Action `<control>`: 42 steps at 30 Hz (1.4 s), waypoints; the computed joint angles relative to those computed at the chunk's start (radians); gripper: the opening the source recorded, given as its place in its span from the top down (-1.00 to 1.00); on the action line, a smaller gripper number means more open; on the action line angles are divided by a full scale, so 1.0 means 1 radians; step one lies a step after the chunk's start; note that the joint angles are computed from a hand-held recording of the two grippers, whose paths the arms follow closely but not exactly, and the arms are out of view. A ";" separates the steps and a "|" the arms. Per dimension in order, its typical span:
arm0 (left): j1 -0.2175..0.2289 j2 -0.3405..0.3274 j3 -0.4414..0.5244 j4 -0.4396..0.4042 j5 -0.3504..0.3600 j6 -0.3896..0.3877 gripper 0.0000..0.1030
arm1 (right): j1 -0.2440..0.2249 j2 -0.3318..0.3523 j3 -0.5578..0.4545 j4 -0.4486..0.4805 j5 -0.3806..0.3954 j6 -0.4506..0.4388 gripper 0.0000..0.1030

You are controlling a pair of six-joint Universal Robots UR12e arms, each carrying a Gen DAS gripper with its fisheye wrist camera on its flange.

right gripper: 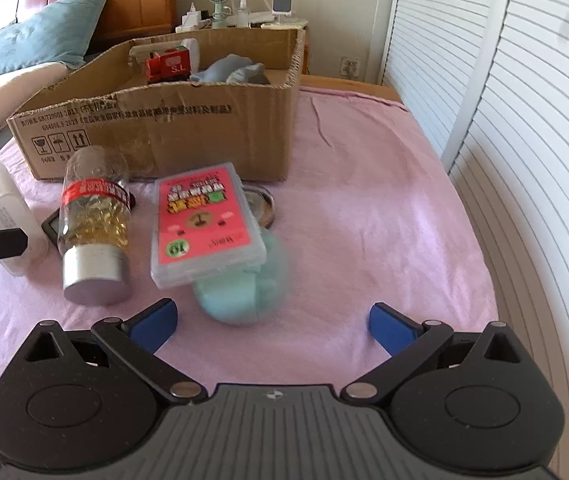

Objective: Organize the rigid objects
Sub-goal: 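Grasp the white MEDICAL bottle with the left gripper while the right grasps the mint green case, then lift the white bottle and green case with both grippers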

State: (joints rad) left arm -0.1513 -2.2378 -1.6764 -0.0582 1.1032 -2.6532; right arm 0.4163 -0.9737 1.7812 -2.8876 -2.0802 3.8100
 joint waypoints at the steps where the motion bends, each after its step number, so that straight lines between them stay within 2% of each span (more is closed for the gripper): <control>1: -0.001 0.000 -0.001 0.001 0.004 0.001 -0.61 | -0.001 0.004 -0.002 -0.013 0.002 -0.014 -1.00; 4: -0.002 0.003 -0.002 -0.005 0.009 -0.004 -0.61 | -0.004 0.012 -0.001 -0.055 0.006 -0.055 -0.91; 9: -0.004 0.004 -0.002 -0.008 0.018 -0.015 -0.61 | 0.006 0.015 -0.002 -0.098 -0.003 -0.098 -0.27; 12: -0.004 0.006 -0.004 -0.006 0.018 -0.014 -0.60 | 0.014 0.018 -0.006 -0.096 -0.021 -0.107 -0.11; 25: 0.022 0.063 -0.079 -0.044 -0.006 0.081 -0.60 | 0.038 -0.028 0.058 -0.093 0.003 -0.104 -0.11; 29: 0.029 0.056 -0.103 0.034 -0.025 0.047 -0.61 | 0.047 -0.028 0.069 -0.116 -0.010 -0.109 -0.14; 33: 0.030 0.043 -0.100 0.049 -0.037 0.028 -0.68 | 0.044 -0.024 0.072 -0.137 -0.005 -0.107 -0.18; 38: 0.026 0.034 -0.089 -0.007 -0.024 0.002 -0.85 | 0.042 -0.019 0.071 -0.149 -0.002 -0.105 -0.24; 39: 0.025 0.032 -0.089 -0.008 -0.026 -0.003 -0.96 | 0.043 -0.019 0.071 -0.151 -0.002 -0.106 -0.27; 42: 0.023 0.025 -0.102 0.041 -0.020 -0.009 -0.99 | 0.042 -0.019 0.070 -0.146 -0.001 -0.105 -0.40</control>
State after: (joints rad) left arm -0.1287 -2.2128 -1.7782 -0.0174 1.0835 -2.6622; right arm 0.4587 -0.9931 1.8515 -3.0338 -2.0811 3.7046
